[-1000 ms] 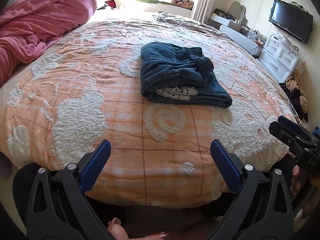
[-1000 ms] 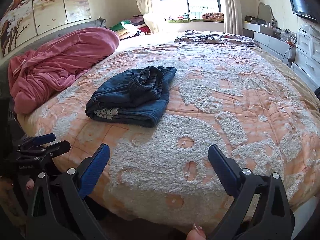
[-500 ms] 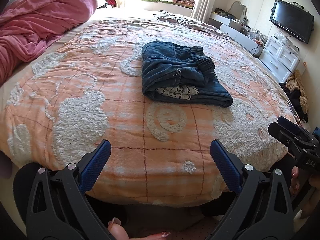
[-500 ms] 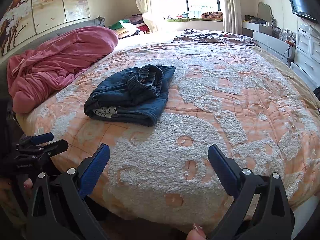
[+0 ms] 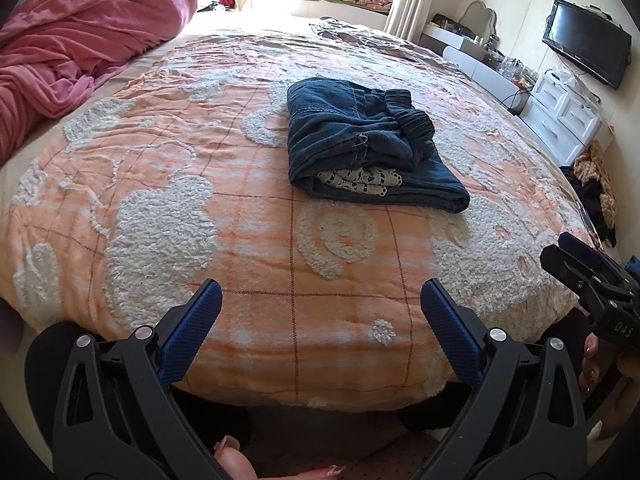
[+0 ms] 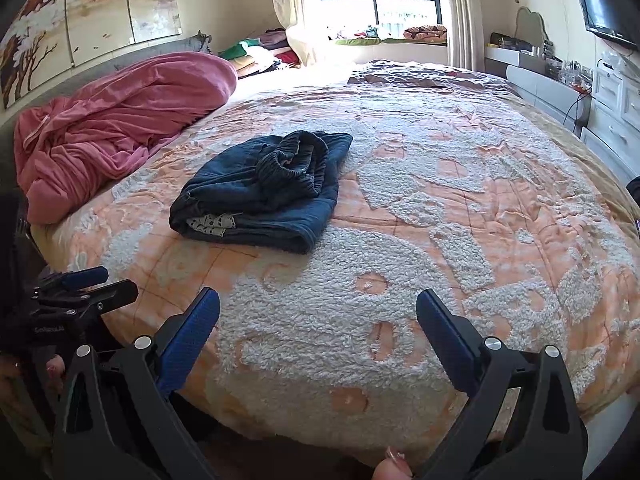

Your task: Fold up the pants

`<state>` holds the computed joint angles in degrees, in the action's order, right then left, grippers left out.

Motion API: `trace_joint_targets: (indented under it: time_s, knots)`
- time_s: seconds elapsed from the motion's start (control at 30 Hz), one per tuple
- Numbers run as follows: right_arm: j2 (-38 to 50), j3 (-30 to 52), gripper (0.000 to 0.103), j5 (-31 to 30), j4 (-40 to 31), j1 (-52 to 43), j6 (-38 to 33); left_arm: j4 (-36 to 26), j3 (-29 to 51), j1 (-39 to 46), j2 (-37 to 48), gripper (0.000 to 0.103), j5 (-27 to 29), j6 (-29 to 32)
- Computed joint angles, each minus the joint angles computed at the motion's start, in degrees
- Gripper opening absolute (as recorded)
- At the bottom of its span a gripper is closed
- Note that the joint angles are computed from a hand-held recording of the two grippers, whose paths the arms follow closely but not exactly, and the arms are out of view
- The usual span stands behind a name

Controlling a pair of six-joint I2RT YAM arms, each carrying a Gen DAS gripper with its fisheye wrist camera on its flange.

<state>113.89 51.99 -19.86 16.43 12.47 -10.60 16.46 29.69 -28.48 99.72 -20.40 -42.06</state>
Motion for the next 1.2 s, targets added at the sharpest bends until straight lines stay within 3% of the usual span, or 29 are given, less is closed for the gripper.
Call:
trace_joint_targets:
  time_s: [0.93, 1.1, 1.2]
  knots:
    - [1.64, 1.37, 0.098, 1.05, -0.43, 0.29, 0.12, -1.54, -0.6, 1.64, -1.98, 0.093, 0.37, 0.32]
    - [4.63, 5.27, 0.098, 1.89, -1.54, -1.36, 0.85, -0.83, -3.74, 8.43, -7.78, 0.093, -0.81, 0.92]
    - [7.46, 9.84, 0.098, 2.79, -2.68, -4.5, 3.53, -0.07, -4.01, 19.35, -10.2, 0.093, 1.07, 5.46]
